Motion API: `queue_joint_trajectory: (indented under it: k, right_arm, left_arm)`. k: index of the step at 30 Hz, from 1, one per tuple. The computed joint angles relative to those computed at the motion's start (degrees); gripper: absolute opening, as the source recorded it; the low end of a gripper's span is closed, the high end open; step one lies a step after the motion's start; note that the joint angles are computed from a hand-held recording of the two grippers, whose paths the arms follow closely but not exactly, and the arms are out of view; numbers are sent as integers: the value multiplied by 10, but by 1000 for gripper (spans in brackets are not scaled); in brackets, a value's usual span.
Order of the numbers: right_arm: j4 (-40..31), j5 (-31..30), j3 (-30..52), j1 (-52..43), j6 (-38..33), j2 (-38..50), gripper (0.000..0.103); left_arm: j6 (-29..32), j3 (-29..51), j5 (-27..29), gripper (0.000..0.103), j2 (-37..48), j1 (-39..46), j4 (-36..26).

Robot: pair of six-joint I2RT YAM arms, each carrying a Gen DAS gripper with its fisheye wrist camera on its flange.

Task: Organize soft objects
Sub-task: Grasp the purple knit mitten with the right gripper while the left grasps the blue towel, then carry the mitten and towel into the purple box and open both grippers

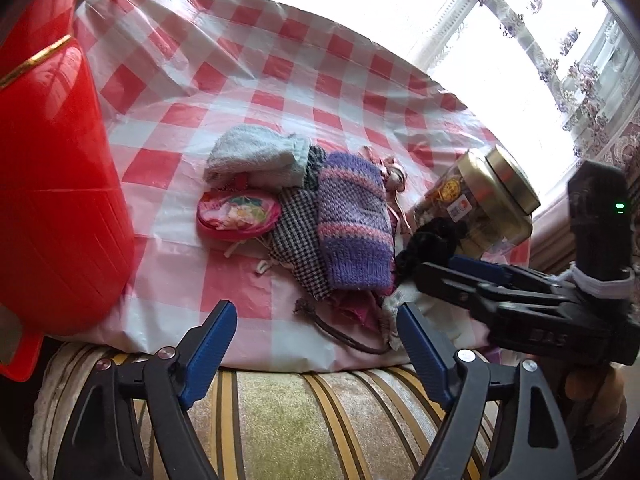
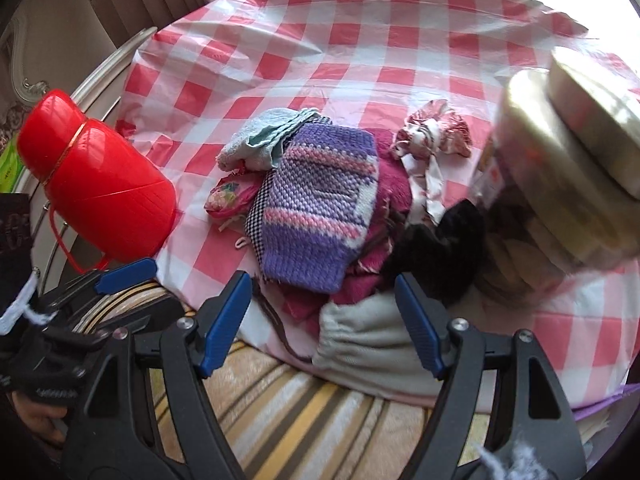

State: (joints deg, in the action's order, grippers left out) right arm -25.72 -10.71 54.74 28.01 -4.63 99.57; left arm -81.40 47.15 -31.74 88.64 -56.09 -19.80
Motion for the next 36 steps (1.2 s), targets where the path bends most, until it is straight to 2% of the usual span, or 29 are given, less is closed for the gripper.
queue_joint_trajectory:
  k: [5, 8, 11, 18, 19, 22, 23, 24, 26, 27, 29, 32, 36]
  right_arm:
    - [20, 13, 37, 25, 10, 66, 77]
    - [29, 19, 54, 32, 20, 98, 77]
    - [40, 24, 65, 38, 24, 121, 77]
    - [66, 40, 83, 46, 27, 164, 76]
    - [71, 44, 81, 48, 24, 165, 74]
    - [87, 47, 71, 47, 20, 164, 58]
    - [91, 43, 67, 45, 21, 162, 51]
    - [94, 40, 62, 44, 21, 158, 45]
    - [103, 39, 52, 43, 17, 146, 37]
    - [106, 41, 47, 45, 16, 140, 34]
    - [110, 43, 38, 48, 13, 126, 32]
    - [106, 42, 28, 48, 12, 106, 30]
    - [93, 36, 25, 40, 14, 79, 30]
  left_arm:
    - [16, 50, -64, 79, 6, 10, -78]
    - [58, 78, -65, 79, 21, 52, -94]
    - [107, 93, -42, 79, 38, 107, -83]
    - [181, 102, 73, 79, 98, 240, 1]
    - [188, 111, 87, 79, 116, 252, 8]
    - [206, 142, 106, 79, 170, 274, 12]
    - [210, 144, 111, 73, 180, 278, 20]
    - [219, 148, 116, 59, 191, 280, 22]
    - [226, 143, 112, 45, 193, 278, 28]
    - [227, 136, 109, 35, 188, 276, 35]
    - [230, 129, 97, 24, 175, 273, 38]
    - [232, 118, 77, 16, 155, 267, 43]
    - [228, 96, 63, 14, 131, 257, 62]
